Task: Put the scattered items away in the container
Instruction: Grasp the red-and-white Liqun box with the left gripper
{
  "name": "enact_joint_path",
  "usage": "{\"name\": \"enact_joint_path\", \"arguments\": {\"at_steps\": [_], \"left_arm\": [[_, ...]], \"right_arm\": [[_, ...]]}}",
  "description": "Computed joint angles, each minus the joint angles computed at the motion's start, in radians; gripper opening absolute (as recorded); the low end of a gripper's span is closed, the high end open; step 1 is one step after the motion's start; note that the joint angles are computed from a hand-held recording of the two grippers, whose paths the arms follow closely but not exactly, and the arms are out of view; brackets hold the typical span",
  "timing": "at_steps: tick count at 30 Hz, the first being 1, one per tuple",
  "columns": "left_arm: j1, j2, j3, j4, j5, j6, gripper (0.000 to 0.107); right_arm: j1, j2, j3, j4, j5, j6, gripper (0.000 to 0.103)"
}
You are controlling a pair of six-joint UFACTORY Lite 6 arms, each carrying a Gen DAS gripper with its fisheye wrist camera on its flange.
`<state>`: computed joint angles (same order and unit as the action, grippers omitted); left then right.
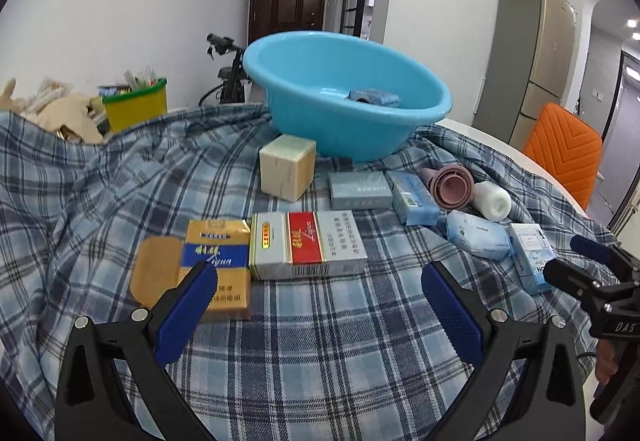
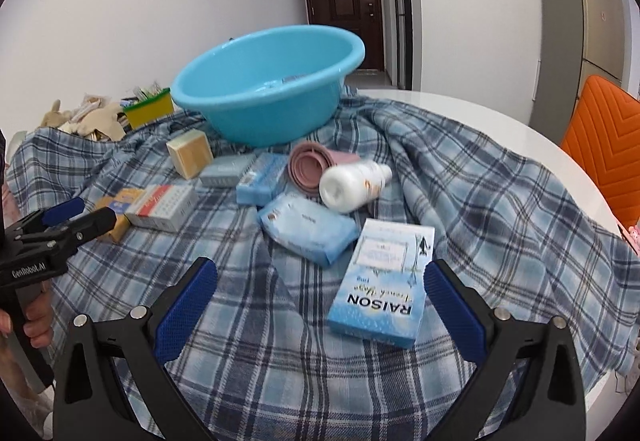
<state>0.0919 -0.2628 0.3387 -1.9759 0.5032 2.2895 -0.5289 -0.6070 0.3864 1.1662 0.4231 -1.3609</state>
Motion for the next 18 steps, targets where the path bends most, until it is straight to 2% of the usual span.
{"name": "enact_joint_path", "arguments": {"at_steps": [6,18], "left_arm": [[-0.029,0.062,0.043,-0.006,-0.026,-0.006,0.103],[-0.193,0.403,0.375,0.049,-0.174,-0.128,0.103]], "right_arm": [[0.004,0.018,-0.007,0.015,-0.002,-0.014,0.103],[-0.050,0.003,0.006,-0.007,0.043,0.001,0.103]]}}
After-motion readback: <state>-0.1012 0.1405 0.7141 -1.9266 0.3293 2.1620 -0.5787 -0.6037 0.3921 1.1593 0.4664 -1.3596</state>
